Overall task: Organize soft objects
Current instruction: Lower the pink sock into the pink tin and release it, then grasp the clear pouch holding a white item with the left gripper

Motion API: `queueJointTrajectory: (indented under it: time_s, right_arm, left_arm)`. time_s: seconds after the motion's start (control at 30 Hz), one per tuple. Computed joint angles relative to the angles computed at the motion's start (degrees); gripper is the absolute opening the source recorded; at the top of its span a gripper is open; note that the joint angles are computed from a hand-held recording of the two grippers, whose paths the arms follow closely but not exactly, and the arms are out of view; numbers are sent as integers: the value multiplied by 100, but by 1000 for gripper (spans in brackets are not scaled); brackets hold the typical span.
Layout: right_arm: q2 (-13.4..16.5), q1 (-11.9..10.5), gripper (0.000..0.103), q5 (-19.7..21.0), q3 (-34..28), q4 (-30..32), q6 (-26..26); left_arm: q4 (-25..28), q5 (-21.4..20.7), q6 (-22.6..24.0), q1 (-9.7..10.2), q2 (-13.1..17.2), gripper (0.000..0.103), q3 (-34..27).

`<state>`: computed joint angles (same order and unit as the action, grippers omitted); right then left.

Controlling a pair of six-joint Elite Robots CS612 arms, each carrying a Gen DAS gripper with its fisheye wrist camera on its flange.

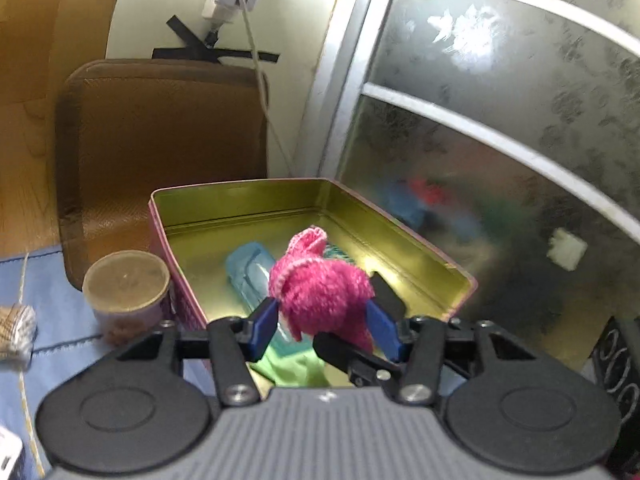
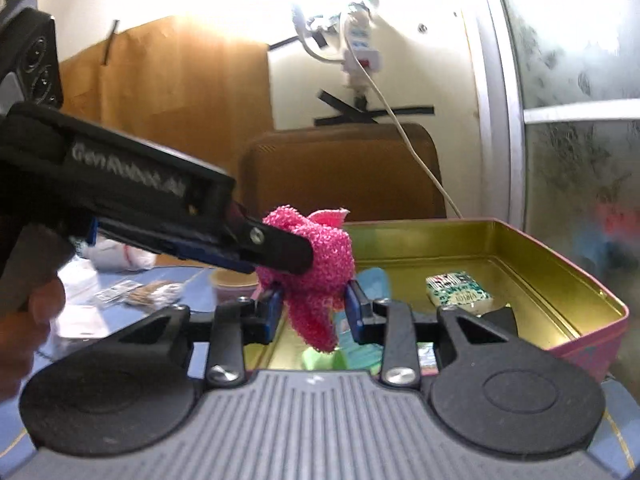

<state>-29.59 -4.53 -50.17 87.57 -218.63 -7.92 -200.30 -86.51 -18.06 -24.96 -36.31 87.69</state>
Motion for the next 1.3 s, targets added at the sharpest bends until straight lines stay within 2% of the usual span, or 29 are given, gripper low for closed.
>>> queueJointTrajectory:
  time_s: [0.07,0.1,0.2,0.3,0.4,0.47,0.57,0.67,0.73,0.8,0.87,0.93,1.0,1.1,1.17,1.23,1.3]
  right_arm:
    - [22,99,47,-408,-88,191,-284]
    - [53,128,47,-590,-116,113,-219]
    - [64,32,47,-304,-63,-193,320]
    - [36,-8,47,-286,123,-552,483]
    - [-3,-19,47,-30,219,-642,725]
    - [-43,-12,47,217,314,-652,734]
    - [-130,63,47,531,453,-481,452]
    - [-237,164,47,1027,561,124,-169]
    - [-347,268,48,1327,598,1016,-919]
    - [-432,418,53,1484,559,1949,-1669]
    - [-460,570,81,1604,441,2793,-2375]
    - [-421,727,92,1681,224,3503,-2950]
    - [-382,918,92,1463,-39,4145,-3424]
    - [-321,1127,92,1119,-385,4898,-3734]
    - [-308,1228,88,924,-554,5438,-3945]
    - [-320,1266,70,834,-513,5298,-3954]
    - [-400,1237,69,850,-416,5404,-3865]
  left_arm:
    - [312,303,-26,-31,39,61,-127]
    - [356,390,-96,-31,29,61,-107]
    - [-16,188,-286,23,-53,61,147]
    - [-435,323,-209,16,-175,61,502]
    - [-719,338,-283,38,-292,61,902]
    - [-928,394,-373,55,-353,61,1206]
    - [-1150,578,-650,97,-428,61,1650]
    - [-1388,723,-1040,180,-484,61,2106]
    - [-1560,875,-1345,239,-520,61,2394]
    - [-1770,1044,-1675,303,-548,61,2651]
    - [-1919,1258,-1992,355,-579,61,2860]
    - [-2076,1362,-2285,412,-582,61,3014]
    - [-2248,1379,-2577,477,-571,61,3145]
    - [-2386,1371,-2808,546,-556,61,3231]
    - [-2446,1344,-2871,578,-543,61,3242]
    - [-2515,1286,-2904,602,-533,61,3250]
    - [-2521,1138,-2908,646,-513,62,3181]
